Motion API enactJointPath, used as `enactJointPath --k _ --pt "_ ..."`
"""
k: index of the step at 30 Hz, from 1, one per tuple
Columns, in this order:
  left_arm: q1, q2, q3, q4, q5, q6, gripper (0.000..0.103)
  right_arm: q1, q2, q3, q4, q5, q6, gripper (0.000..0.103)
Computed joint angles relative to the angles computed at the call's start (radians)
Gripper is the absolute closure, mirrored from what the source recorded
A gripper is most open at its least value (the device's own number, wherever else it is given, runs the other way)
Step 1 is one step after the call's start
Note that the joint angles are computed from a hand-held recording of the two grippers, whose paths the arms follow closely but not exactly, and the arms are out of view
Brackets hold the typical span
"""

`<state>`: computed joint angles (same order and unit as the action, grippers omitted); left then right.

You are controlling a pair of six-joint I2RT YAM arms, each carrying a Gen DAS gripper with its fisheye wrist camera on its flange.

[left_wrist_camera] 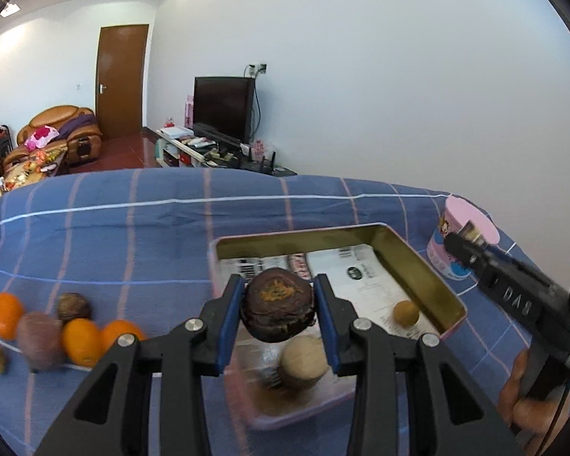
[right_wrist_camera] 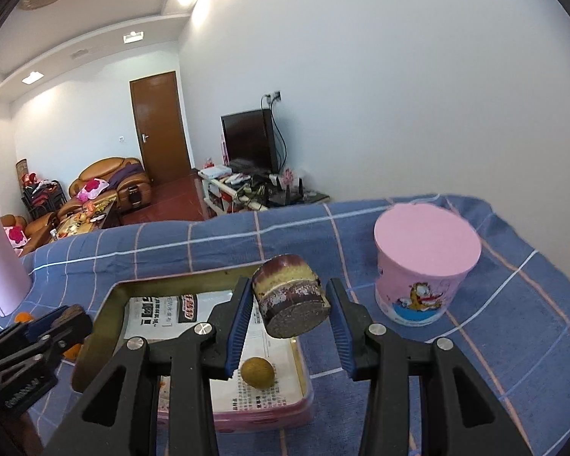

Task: Organize fruits
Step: 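Carry both held pieces over the pink tin and open both tools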

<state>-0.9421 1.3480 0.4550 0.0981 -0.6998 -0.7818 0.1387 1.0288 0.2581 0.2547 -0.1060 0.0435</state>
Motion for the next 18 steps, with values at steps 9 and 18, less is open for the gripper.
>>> enactJointPath --k 9,18 --pt "0.028 0.173 0.107 0.032 0.042 0.030 0.064 0.095 0.149 0.034 0.065 0.066 -0.038 0.061" --pt "0.056 0.182 0.113 -0.003 0.082 0.010 0.064 0.158 0.258 0.078 0.060 0.067 -0.044 0.060"
